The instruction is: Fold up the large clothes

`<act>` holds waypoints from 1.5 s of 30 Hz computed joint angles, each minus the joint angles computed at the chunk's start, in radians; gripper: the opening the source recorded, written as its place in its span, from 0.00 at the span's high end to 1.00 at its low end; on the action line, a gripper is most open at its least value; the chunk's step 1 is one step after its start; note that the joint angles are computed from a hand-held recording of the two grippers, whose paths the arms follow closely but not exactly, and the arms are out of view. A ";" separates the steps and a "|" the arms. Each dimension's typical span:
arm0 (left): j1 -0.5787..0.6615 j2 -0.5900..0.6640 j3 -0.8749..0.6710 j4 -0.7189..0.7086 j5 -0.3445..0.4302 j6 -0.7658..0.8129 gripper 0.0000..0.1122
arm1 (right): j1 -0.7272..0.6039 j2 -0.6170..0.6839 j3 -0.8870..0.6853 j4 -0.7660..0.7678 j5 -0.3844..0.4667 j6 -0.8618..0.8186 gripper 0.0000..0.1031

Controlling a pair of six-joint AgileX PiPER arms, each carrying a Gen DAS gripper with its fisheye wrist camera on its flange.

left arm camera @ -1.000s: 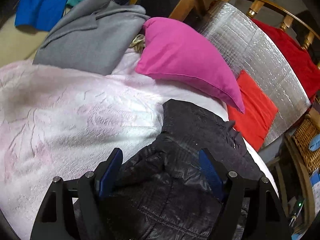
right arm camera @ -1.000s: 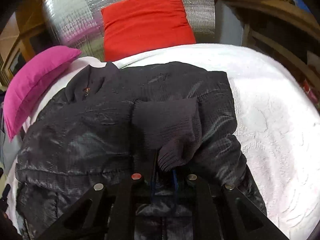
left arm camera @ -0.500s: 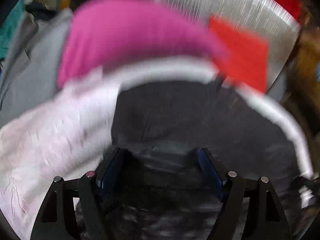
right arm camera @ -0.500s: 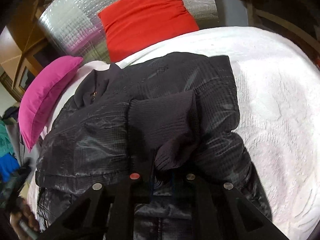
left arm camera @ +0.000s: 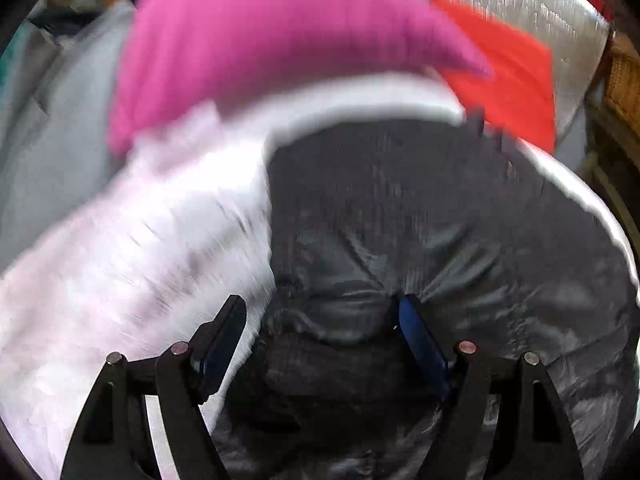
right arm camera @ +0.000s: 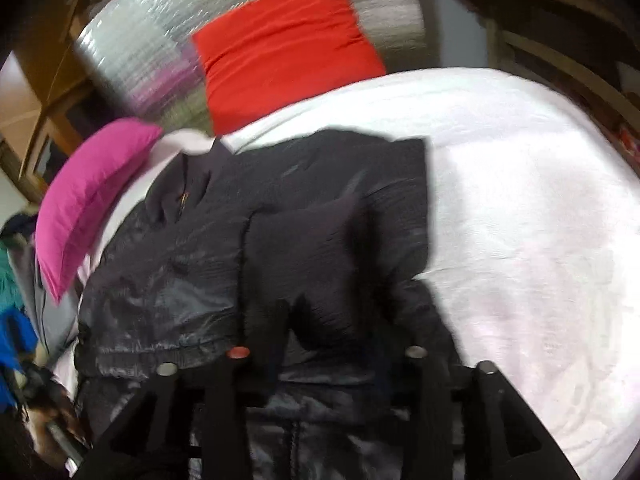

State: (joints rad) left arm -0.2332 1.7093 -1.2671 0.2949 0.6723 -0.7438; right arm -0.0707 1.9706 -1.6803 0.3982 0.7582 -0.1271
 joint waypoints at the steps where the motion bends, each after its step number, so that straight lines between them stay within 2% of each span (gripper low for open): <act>1: 0.008 -0.021 0.021 -0.004 -0.025 -0.014 0.28 | -0.008 -0.035 0.025 0.020 -0.024 -0.001 0.54; 2: 0.003 -0.034 0.023 0.015 -0.023 -0.048 0.28 | -0.010 -0.057 0.039 0.048 -0.043 -0.018 0.52; 4: -0.006 -0.084 0.039 0.060 -0.049 -0.117 0.29 | -0.001 -0.094 0.057 0.139 -0.071 -0.090 0.40; 5: -0.020 -0.099 0.036 0.077 -0.057 -0.139 0.29 | 0.010 -0.090 0.040 0.204 -0.057 -0.135 0.33; 8: -0.072 -0.086 -0.029 0.113 -0.059 -0.137 0.29 | 0.049 -0.019 -0.045 0.366 0.018 -0.233 0.30; 11: -0.123 0.011 -0.129 0.101 -0.004 -0.094 0.29 | 0.104 0.122 -0.179 0.351 0.059 -0.163 0.30; 13: -0.137 0.109 -0.201 0.070 0.078 -0.029 0.27 | 0.112 0.214 -0.261 0.280 0.111 -0.073 0.30; 14: -0.147 0.131 -0.209 0.095 0.085 -0.040 0.26 | 0.109 0.249 -0.281 0.276 0.136 -0.049 0.36; 15: -0.162 0.129 -0.181 0.160 0.052 -0.085 0.25 | 0.102 0.255 -0.264 0.290 0.120 -0.065 0.47; 16: -0.172 0.137 -0.182 0.190 0.053 -0.102 0.24 | 0.097 0.238 -0.231 0.297 0.092 -0.085 0.50; 19: -0.168 0.151 -0.203 0.173 0.062 -0.091 0.23 | 0.082 0.255 -0.266 0.317 0.146 -0.080 0.51; 22: -0.145 0.101 -0.170 0.122 0.034 -0.037 0.23 | 0.083 0.236 -0.281 0.273 0.175 -0.020 0.51; 23: -0.140 0.052 -0.114 0.112 0.005 -0.038 0.23 | 0.084 0.209 -0.261 0.259 0.178 -0.025 0.47; 25: -0.125 -0.061 0.006 0.166 -0.058 -0.113 0.23 | 0.083 0.138 -0.178 0.244 0.139 -0.066 0.30; 26: -0.108 -0.124 0.065 0.199 -0.076 -0.169 0.23 | 0.086 0.078 -0.100 0.224 0.085 -0.087 0.19; 27: -0.073 -0.183 0.123 0.192 -0.104 -0.198 0.23 | 0.070 0.036 -0.044 0.244 0.066 -0.131 0.17; 28: -0.029 -0.213 0.166 0.145 -0.132 -0.187 0.23 | 0.061 0.027 -0.028 0.272 0.068 -0.160 0.17; 29: 0.000 -0.214 0.170 0.077 -0.122 -0.137 0.23 | 0.051 0.031 -0.023 0.296 0.086 -0.176 0.17; 31: 0.079 -0.129 0.134 -0.111 -0.029 0.042 0.25 | 0.063 0.076 -0.058 0.222 0.109 -0.116 0.17; 32: 0.111 -0.117 0.137 -0.185 -0.022 0.091 0.25 | 0.063 0.101 -0.076 0.206 0.128 -0.100 0.17; 34: 0.132 -0.167 0.176 -0.230 -0.068 0.108 0.25 | 0.062 0.073 -0.036 0.226 0.092 -0.115 0.17; 35: 0.138 -0.184 0.183 -0.243 -0.079 0.118 0.25 | 0.071 0.066 -0.048 0.196 0.105 -0.093 0.17; 37: 0.173 -0.235 0.199 -0.307 -0.137 0.182 0.25 | 0.093 0.037 -0.041 0.138 0.085 -0.076 0.17; 39: 0.223 -0.229 0.169 -0.425 -0.146 0.299 0.25 | 0.110 0.000 -0.017 0.162 0.048 -0.136 0.17; 42: 0.312 -0.109 0.025 -0.636 -0.079 0.524 0.25 | 0.157 -0.013 -0.020 0.164 0.027 -0.191 0.17; 44: 0.345 -0.008 -0.082 -0.715 -0.004 0.595 0.25 | 0.199 0.017 -0.044 0.140 0.030 -0.234 0.17; 45: 0.344 0.041 -0.127 -0.719 0.020 0.597 0.30 | 0.219 0.041 -0.063 0.090 0.028 -0.217 0.17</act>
